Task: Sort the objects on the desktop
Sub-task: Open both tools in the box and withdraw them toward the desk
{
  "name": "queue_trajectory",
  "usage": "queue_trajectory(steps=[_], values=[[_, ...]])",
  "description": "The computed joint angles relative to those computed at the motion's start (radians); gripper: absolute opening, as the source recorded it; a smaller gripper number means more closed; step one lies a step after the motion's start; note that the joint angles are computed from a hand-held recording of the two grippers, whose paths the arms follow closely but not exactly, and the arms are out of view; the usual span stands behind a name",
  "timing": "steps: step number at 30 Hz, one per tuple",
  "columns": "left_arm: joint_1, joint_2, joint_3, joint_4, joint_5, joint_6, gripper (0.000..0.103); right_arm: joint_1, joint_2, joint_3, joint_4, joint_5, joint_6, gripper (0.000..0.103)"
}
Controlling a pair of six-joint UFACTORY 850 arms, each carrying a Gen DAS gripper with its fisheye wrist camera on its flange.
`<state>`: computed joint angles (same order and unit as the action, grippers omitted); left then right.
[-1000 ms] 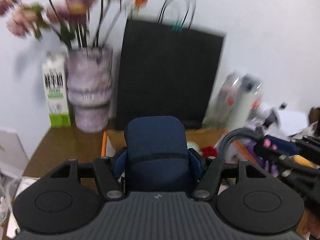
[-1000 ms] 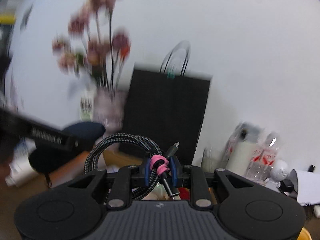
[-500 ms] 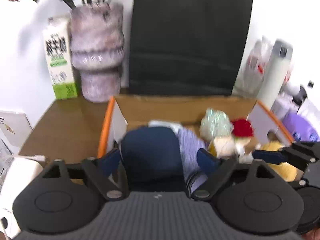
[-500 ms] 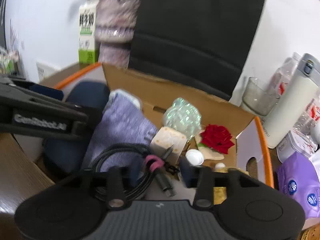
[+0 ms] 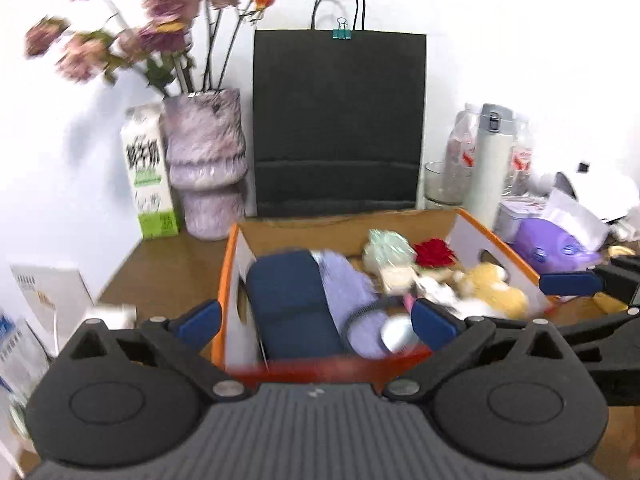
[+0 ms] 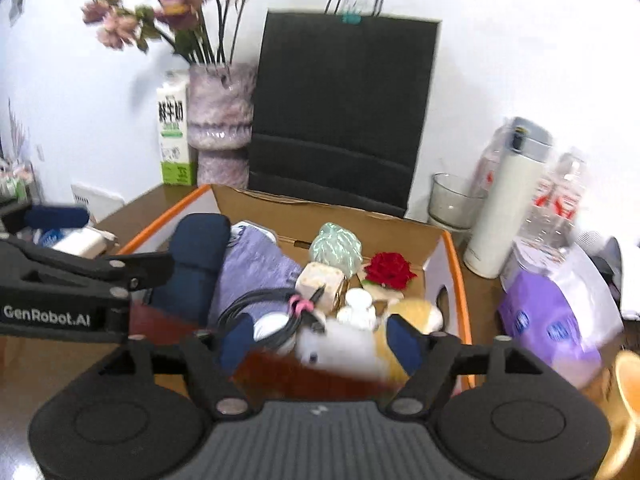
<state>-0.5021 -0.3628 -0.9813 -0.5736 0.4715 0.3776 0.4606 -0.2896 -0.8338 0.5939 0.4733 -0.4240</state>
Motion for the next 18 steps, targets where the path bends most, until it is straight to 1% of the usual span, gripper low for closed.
queue_trajectory(steps=[2,4,5,6,7,9,12,15,18], values=[[-0.016,0.041,0.078,0.020,0.028,-0.069,0.103,0.022,0.035,0.077,0.003,0.064,0.048,0.074],[-0.030,0.082,0.166,0.081,0.072,-0.171,0.103,0.050,0.071,0.160,0.019,0.130,0.090,0.075],[-0.039,0.099,0.206,0.099,0.091,-0.203,0.103,0.065,0.086,0.201,0.022,0.164,0.123,0.076],[-0.048,0.115,0.249,0.113,0.113,-0.229,0.103,0.077,0.099,0.235,0.022,0.183,0.149,0.081],[-0.055,0.127,0.283,0.131,0.129,-0.248,0.103,0.089,0.106,0.263,0.021,0.192,0.175,0.082],[-0.065,0.149,0.345,0.154,0.152,-0.261,0.103,0.112,0.121,0.317,0.018,0.207,0.237,0.082],[-0.086,0.180,0.416,0.132,0.178,-0.279,0.103,0.153,0.140,0.381,0.029,0.236,0.302,0.082],[-0.083,0.208,0.473,0.213,0.201,-0.381,0.103,0.195,0.154,0.430,0.033,0.268,0.352,0.083],[-0.095,0.204,0.497,0.272,0.214,-0.404,0.103,0.235,0.157,0.462,0.060,0.308,0.387,0.087]])
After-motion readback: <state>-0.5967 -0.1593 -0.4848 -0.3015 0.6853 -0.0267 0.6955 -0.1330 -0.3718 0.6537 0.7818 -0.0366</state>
